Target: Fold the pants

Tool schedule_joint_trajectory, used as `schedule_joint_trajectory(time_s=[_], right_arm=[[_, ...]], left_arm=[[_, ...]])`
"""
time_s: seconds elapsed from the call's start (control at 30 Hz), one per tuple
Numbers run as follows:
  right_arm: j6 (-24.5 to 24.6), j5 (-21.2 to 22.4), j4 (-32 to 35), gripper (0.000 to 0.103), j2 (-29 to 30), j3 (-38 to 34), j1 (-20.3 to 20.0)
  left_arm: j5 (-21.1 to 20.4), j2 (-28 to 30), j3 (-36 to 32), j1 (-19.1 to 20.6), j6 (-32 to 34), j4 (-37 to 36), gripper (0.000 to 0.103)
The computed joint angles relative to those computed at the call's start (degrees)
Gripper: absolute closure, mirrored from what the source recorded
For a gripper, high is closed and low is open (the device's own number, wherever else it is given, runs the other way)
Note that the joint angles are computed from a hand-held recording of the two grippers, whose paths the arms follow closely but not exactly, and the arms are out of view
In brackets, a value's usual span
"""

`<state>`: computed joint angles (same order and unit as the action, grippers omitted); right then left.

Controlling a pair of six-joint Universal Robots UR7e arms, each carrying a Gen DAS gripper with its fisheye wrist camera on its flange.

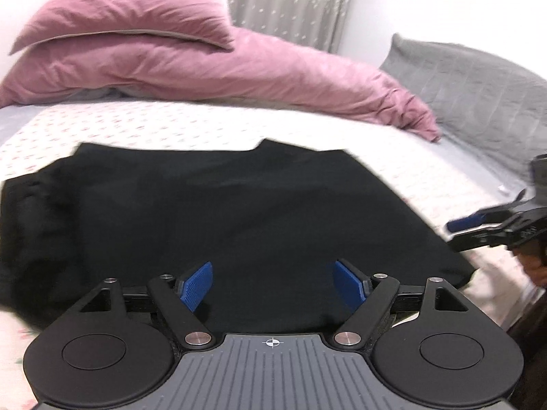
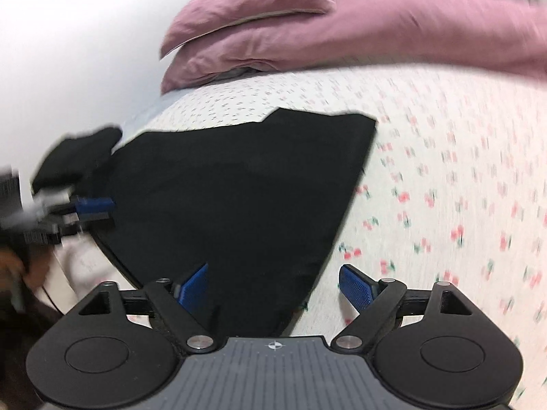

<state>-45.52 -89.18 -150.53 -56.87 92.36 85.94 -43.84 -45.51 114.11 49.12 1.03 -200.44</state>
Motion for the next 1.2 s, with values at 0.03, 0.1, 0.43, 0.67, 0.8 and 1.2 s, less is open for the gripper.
schedule_joint_trajectory(time_s=[0.03, 0.1, 0.43, 0.67, 0.8, 1.2], right_arm=[[2.39, 0.42, 2.11, 0.020, 0.06, -0.88, -0.33], [6.18, 1.74, 6.30, 0.028, 0.18, -2.52, -1.05], [13.96, 5.42, 20.97, 0.058, 0.61, -7.03, -3.00], [15.17, 7.16, 24.96, 0.086, 0.99, -8.18, -3.10], [16.21, 11.40, 26.16, 0.090, 1.00, -9.15, -3.36], [16.09, 14.55, 28.36, 0.082, 2.94, -12.56, -2.27]], left_arm=[[-0.76, 0.86, -0.73, -0.11, 0.41, -0.34, 0.023], [-1.93, 2.45, -2.15, -0.33, 1.33, -0.47, 0.023], [-6.47, 8.54, -7.20, -0.92, 3.43, 2.85, 0.022], [-8.36, 11.49, -9.46, -1.77, 6.94, 4.62, 0.022], [-9.86, 12.72, -10.56, -2.07, 8.16, 4.28, 0.022], [-5.30, 19.73, -18.50, -3.91, 12.41, 2.40, 0.025]])
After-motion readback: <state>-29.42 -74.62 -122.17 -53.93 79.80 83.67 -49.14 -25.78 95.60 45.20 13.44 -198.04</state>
